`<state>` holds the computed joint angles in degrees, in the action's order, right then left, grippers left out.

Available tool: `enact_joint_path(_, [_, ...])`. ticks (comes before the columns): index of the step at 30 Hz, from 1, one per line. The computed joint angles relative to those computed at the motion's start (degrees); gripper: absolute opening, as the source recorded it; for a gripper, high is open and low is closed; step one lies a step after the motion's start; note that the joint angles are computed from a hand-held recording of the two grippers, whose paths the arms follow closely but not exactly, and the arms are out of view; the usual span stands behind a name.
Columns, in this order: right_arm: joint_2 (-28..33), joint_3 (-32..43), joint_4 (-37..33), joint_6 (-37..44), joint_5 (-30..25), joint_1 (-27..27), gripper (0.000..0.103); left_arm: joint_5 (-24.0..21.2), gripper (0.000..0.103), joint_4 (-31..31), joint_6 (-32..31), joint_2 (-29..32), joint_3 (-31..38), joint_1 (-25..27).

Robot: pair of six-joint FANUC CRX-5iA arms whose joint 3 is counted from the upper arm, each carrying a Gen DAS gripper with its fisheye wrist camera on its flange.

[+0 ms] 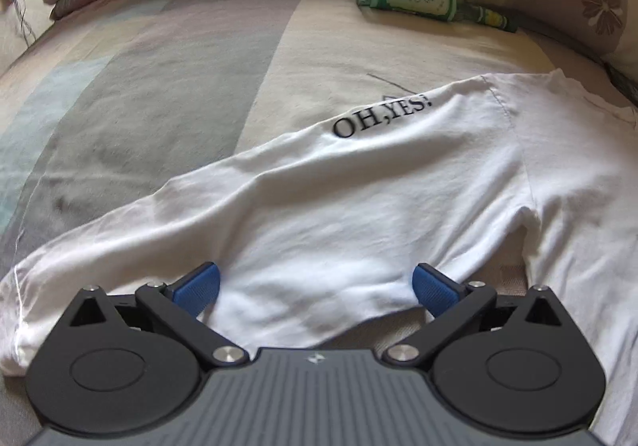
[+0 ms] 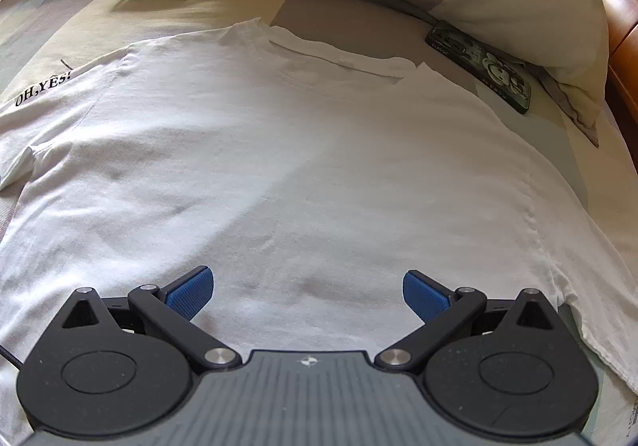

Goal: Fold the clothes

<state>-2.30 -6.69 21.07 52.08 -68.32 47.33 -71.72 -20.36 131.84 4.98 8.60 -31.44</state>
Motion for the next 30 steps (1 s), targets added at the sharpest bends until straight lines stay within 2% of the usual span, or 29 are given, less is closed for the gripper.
enact_joint_path(4, [0.20,-0.12,0.63,-0.31,0.03,-0.04,0.103,1.22,0.100,4.36,-1.92,-1.50,-0.15,2.85])
enact_joint_path(5, [0.30,0.06,0.52,-0.49,0.25,0.03,0.103,2.71,0.101,4.58,-1.51,-1.98,-0.65,3.20])
enact_joint_path(10, [1.20,1.56,-0.98,0.63,0.87,0.55,0.103,3.28,0.101,6.43,1.28,-1.74,-2.04,3.87])
enact_joint_path(13, [1.37,1.93,-1.43,1.88,1.36,1.02,0.103,3.67,0.100,9.95,-0.10,-2.86,-3.08,4.94])
enact_joint_path(19, [2.28,2.48,-1.63,1.91,0.99,1.03,0.103,15.12,0.100,14.54,4.82,-8.00,-8.61,12.76])
enact_joint_path(22, [2.78,2.98,-1.59,1.72,1.03,1.12,0.103,17.11,0.100,16.02,3.64,-6.96,-8.69,14.99])
enact_joint_path(26, [3.16,3.40,-1.35,3.10,1.68,1.38,0.103,19.12,0.094,19.18,2.41,-6.31,-9.41,16.81])
enact_joint_path(28, [3.41,3.57,-1.08,3.24,1.98,1.45,0.103,21.56,0.093,24.96,1.57,-7.28,-12.52,18.65])
enact_joint_path(30, [3.79,3.90,-1.10,2.95,1.92,1.42,0.103,21.79,0.093,28.98,-1.30,-7.21,-14.03,19.30])
